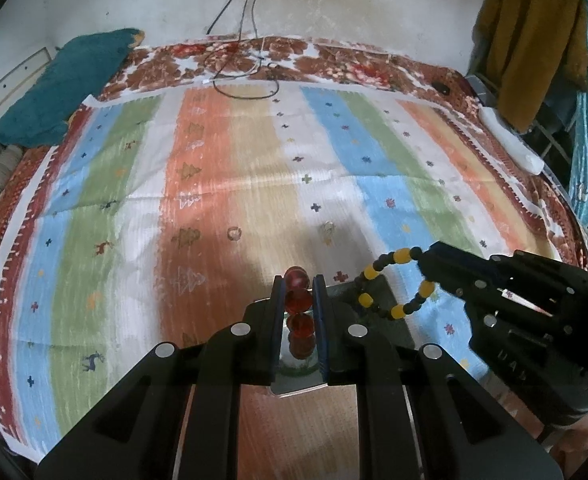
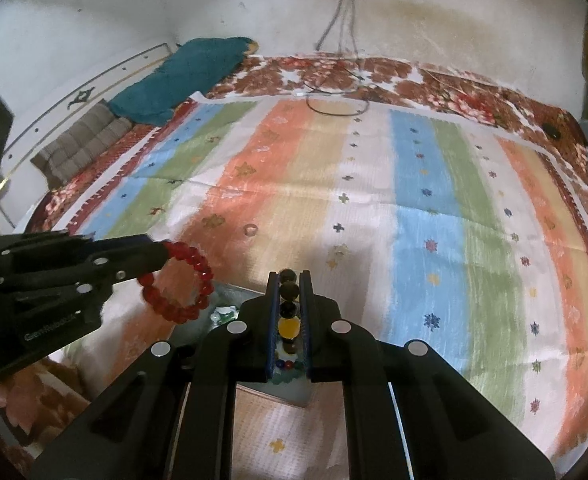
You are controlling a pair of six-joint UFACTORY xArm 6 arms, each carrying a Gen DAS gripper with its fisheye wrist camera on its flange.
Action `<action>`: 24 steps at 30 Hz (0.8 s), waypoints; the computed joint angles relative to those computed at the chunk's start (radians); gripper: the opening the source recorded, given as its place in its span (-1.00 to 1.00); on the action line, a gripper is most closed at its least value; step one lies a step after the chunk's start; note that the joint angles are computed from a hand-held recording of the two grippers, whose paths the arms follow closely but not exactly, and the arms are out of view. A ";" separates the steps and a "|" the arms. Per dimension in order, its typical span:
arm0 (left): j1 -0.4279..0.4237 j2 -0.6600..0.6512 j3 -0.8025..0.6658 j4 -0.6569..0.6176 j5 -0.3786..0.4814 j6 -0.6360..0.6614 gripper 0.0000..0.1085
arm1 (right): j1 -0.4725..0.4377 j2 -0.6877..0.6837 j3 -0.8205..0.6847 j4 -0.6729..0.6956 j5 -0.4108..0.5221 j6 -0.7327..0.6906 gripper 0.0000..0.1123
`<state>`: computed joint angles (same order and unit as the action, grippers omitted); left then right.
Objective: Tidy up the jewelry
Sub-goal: 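Open both tools to drop the bracelets into the tray, then move both tools toward the small brown ring and gold earrings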
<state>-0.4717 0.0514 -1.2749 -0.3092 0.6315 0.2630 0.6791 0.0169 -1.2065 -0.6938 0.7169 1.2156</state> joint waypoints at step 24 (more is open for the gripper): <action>0.042 0.160 -0.181 0.164 0.072 -0.175 -0.21 | -0.075 0.070 -0.047 0.126 0.021 -0.063 -0.36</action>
